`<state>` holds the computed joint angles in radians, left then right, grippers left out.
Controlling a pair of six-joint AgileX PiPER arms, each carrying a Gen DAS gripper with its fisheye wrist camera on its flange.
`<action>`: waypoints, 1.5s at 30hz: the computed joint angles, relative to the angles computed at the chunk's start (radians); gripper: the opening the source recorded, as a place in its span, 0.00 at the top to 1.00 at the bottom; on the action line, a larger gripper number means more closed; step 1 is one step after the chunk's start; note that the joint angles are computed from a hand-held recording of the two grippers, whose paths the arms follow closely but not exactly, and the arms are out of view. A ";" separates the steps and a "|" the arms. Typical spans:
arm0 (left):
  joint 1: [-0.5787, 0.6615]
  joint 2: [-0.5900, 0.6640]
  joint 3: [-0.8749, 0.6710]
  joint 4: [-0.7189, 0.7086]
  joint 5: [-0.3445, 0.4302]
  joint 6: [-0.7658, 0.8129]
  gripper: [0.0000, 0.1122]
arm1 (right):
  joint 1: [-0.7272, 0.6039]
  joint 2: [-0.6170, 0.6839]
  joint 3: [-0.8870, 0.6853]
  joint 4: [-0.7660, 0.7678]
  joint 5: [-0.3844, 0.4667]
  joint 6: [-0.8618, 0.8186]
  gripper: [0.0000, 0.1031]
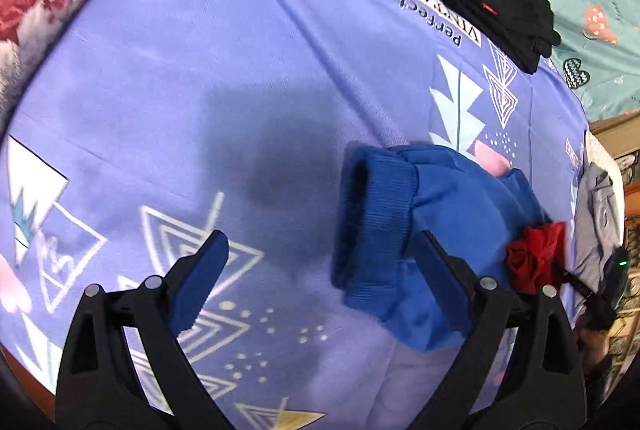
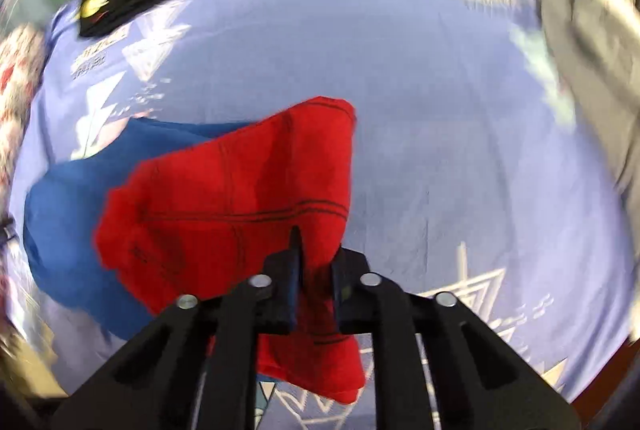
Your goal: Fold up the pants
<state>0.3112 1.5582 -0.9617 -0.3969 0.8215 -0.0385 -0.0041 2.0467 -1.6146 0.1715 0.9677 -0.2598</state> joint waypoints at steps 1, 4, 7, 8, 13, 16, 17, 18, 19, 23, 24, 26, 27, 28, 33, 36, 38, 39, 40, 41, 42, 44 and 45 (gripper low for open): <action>-0.004 0.009 -0.004 -0.023 0.002 0.011 0.15 | 0.001 0.023 -0.016 -0.055 0.011 0.052 0.57; -0.044 0.024 -0.014 -0.073 -0.008 0.060 0.15 | 0.059 -0.082 0.105 -0.258 -0.135 0.176 0.50; -0.089 0.059 -0.036 -0.063 -0.004 0.068 0.15 | 0.049 -0.176 0.188 -0.167 -0.198 0.071 0.50; -0.105 0.076 -0.042 -0.060 -0.009 0.067 0.15 | 0.031 -0.191 0.197 -0.067 -0.177 -0.008 0.50; -0.137 0.147 -0.061 -0.089 -0.044 0.077 0.18 | 0.030 -0.163 0.251 0.071 -0.117 -0.120 0.50; -0.161 0.193 -0.092 -0.080 -0.067 0.073 0.28 | 0.059 -0.122 0.272 -0.002 -0.133 -0.063 0.48; -0.170 0.212 -0.109 -0.078 -0.066 0.082 0.31 | 0.057 -0.118 0.271 0.013 -0.140 -0.064 0.45; -0.185 0.221 -0.123 -0.049 -0.067 0.061 0.31 | 0.054 -0.112 0.257 0.027 -0.124 -0.060 0.42; -0.205 0.229 -0.136 -0.012 -0.074 0.041 0.31 | 0.047 -0.102 0.231 0.046 -0.094 -0.054 0.41; -0.260 0.226 -0.156 0.100 -0.082 0.033 0.51 | 0.032 -0.075 0.168 0.086 -0.035 -0.047 0.41; -0.270 0.213 -0.168 0.119 -0.060 0.024 0.56 | 0.027 -0.074 0.159 0.101 -0.023 -0.048 0.41; -0.310 0.166 -0.204 0.208 0.000 -0.040 0.73 | 0.019 -0.075 0.147 0.127 -0.006 -0.051 0.41; -0.333 0.135 -0.215 0.239 0.017 -0.061 0.73 | 0.011 -0.079 0.147 0.141 0.000 -0.059 0.41; -0.347 0.101 -0.224 0.239 0.025 -0.061 0.76 | 0.004 -0.083 0.141 0.161 0.008 -0.070 0.41; -0.385 0.045 -0.373 0.027 0.129 0.059 0.81 | -0.040 -0.090 0.120 0.239 0.035 -0.094 0.41; -0.483 0.125 -0.519 0.008 0.157 0.031 0.85 | -0.071 -0.086 0.099 0.288 0.054 -0.106 0.41; -0.558 0.204 -0.616 0.033 0.155 -0.010 0.85 | -0.091 -0.086 0.094 0.313 0.061 -0.115 0.41; -0.585 0.247 -0.655 0.009 0.149 -0.003 0.85 | -0.103 -0.086 0.094 0.322 0.066 -0.117 0.41; -0.607 0.313 -0.707 -0.055 0.145 0.026 0.85 | -0.116 -0.089 0.097 0.330 0.071 -0.118 0.41; -0.613 0.356 -0.740 -0.102 0.157 0.041 0.85 | -0.128 -0.091 0.102 0.336 0.076 -0.122 0.41; -0.625 0.399 -0.766 -0.150 0.161 0.052 0.83 | -0.137 -0.094 0.109 0.341 0.078 -0.126 0.41; -0.643 0.495 -0.816 -0.229 0.174 0.048 0.47 | -0.141 -0.090 0.121 0.343 0.075 -0.116 0.41; -0.646 0.524 -0.824 -0.264 0.188 0.046 0.46 | -0.144 -0.088 0.124 0.342 0.076 -0.109 0.41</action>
<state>-0.3345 2.0818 -1.7861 -0.6613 1.0094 0.0071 -0.1481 1.9586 -1.4903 0.5132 1.0440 -0.3690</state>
